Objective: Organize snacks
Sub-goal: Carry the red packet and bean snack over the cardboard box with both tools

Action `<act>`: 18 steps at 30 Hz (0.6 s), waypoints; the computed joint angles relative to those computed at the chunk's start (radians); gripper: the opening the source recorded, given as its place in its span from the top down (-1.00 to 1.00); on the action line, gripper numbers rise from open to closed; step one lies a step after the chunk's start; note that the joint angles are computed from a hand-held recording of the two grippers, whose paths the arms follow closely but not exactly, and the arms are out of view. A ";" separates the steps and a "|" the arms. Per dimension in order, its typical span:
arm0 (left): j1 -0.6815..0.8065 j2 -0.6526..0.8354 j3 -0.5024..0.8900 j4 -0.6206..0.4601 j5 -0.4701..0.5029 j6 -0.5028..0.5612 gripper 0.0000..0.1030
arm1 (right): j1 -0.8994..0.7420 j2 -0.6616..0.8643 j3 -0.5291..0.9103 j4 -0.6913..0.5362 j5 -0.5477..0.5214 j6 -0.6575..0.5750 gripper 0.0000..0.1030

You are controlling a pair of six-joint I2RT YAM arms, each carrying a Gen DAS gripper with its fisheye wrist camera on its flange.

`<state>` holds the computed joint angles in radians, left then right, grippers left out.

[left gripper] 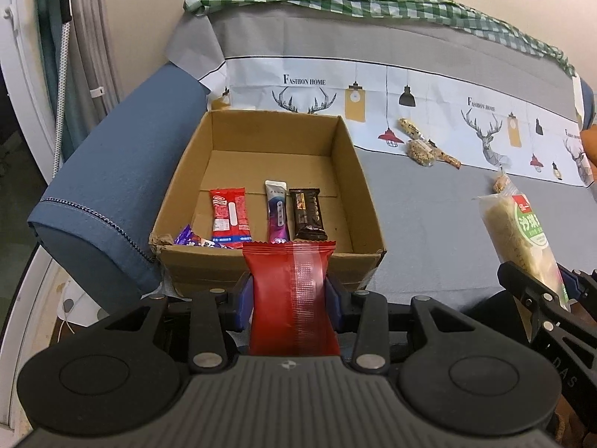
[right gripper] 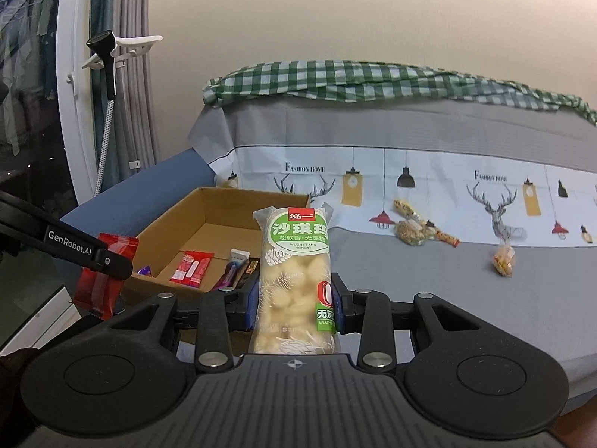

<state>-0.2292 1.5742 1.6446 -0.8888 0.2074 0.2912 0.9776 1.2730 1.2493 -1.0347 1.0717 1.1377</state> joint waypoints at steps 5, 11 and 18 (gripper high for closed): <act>0.015 -0.005 -0.004 0.005 0.019 0.003 0.15 | 0.003 0.019 0.022 -0.023 0.003 0.010 0.27; 0.035 0.009 0.004 0.006 0.036 -0.003 0.15 | -0.005 0.035 0.034 0.003 -0.012 -0.042 0.26; 0.036 0.081 0.079 -0.002 0.042 0.003 0.15 | -0.068 0.046 0.035 0.066 -0.085 -0.151 0.27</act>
<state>-0.1936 1.6547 1.7232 -0.8905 0.2492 0.2937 0.9095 1.3190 1.2841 -0.9689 0.9863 0.9865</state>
